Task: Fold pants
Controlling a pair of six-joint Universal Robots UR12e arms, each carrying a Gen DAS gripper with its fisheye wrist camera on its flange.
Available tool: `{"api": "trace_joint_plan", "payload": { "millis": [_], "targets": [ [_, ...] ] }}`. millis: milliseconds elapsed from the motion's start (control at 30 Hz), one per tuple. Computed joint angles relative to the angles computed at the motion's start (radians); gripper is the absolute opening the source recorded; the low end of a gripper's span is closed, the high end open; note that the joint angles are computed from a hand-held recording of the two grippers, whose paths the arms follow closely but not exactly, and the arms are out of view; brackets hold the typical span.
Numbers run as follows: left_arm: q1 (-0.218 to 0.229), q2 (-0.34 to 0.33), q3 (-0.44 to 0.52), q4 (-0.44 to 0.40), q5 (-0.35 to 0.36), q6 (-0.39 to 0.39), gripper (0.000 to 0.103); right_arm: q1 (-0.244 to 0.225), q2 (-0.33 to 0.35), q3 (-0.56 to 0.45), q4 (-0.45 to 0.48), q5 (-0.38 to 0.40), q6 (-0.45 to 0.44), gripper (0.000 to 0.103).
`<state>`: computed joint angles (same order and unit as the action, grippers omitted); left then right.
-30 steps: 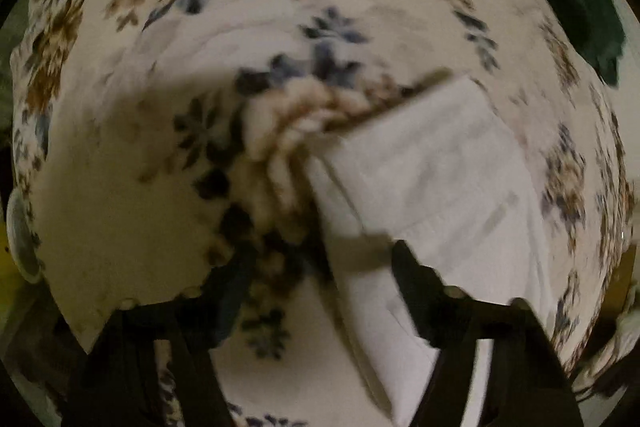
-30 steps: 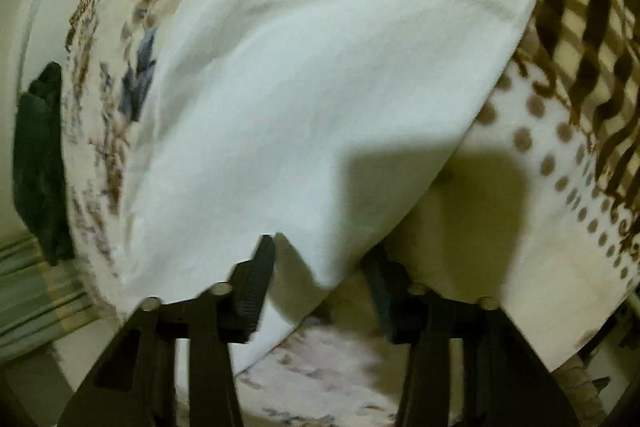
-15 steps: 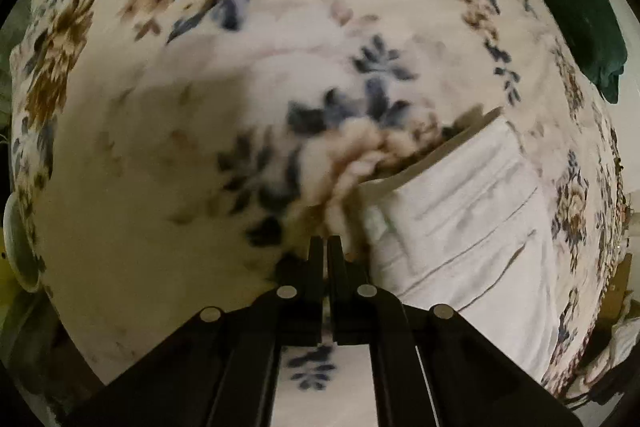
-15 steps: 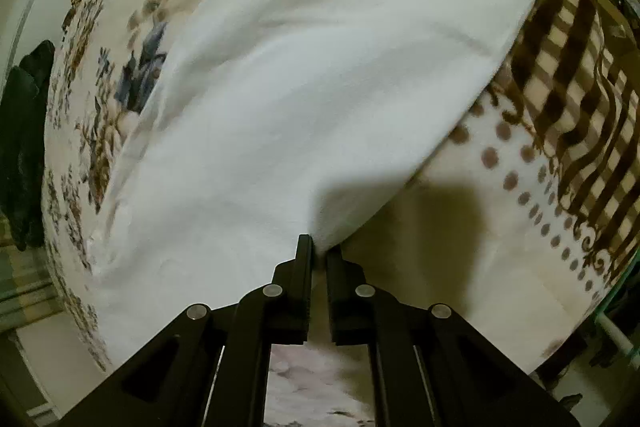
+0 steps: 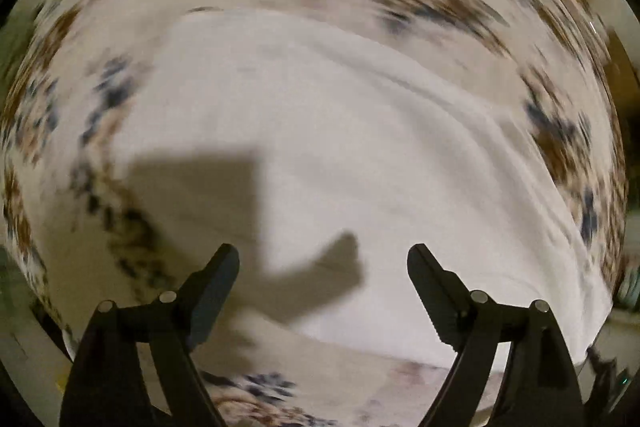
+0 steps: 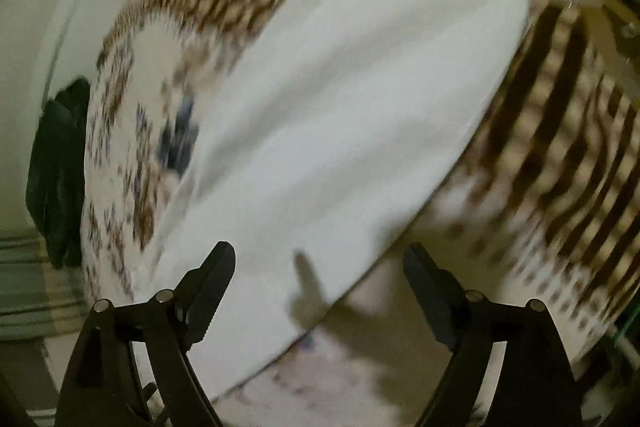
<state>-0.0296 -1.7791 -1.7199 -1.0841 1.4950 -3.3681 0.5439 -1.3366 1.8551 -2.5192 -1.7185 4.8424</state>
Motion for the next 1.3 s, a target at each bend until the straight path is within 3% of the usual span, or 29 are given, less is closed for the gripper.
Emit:
{"api": "trace_joint_plan", "payload": {
  "millis": [67,167,300,400,533,600,633,767,833,900,967,1033,1167,1300],
  "targets": [
    [-0.048,-0.023,0.025,-0.006,0.017,0.023,0.086,-0.012,-0.038,0.059,-0.016,-0.037,0.017,0.088],
    [-0.111,-0.054,0.05,-0.008,0.042,0.062,0.086,-0.041,-0.088,0.176,-0.136,-0.064,0.078,0.088],
    [-0.186,-0.097,0.072,0.003,0.079,0.128,0.086,-0.071,-0.114,0.319,-0.381,-0.118,0.125,0.082],
    [-0.222,-0.128,0.08,-0.006,0.117,0.164,0.086,-0.089,-0.102,0.375,-0.537,-0.142,0.088,0.074],
    [-0.238,-0.144,0.071,0.03,0.157,0.172,0.09,-0.113,-0.069,0.416,-0.734,-0.144,0.006,0.069],
    [-0.232,-0.148,0.067,0.039,0.155,0.162,0.102,-0.125,-0.052,0.429,-0.819,-0.146,-0.022,0.068],
    [-0.23,-0.151,0.067,0.039,0.155,0.153,0.103,-0.134,-0.041,0.432,-0.856,-0.143,-0.038,0.068],
    [-0.208,-0.17,0.078,0.032,0.091,0.099,0.103,-0.173,-0.009,0.446,-0.936,-0.107,-0.052,0.068],
    [-0.208,-0.177,0.085,0.026,0.092,0.075,0.103,-0.194,0.011,0.445,-0.966,-0.085,-0.052,0.065],
    [-0.211,-0.182,0.086,0.036,0.104,0.054,0.103,-0.214,0.014,0.436,-0.947,-0.058,-0.077,0.05],
    [-0.218,-0.197,0.103,0.031,0.11,0.032,0.103,-0.23,0.004,0.424,-0.889,-0.039,-0.106,0.016],
    [-0.222,-0.199,0.111,0.023,0.128,0.036,0.103,-0.232,-0.017,0.402,-0.802,-0.035,-0.141,0.011],
    [-0.248,-0.19,0.116,0.015,0.195,0.041,0.103,-0.221,-0.06,0.302,-0.537,-0.044,-0.226,0.007],
    [-0.244,-0.175,0.127,-0.039,0.192,0.036,0.103,-0.187,-0.069,0.203,-0.381,-0.077,-0.259,0.006]
  ]
}}
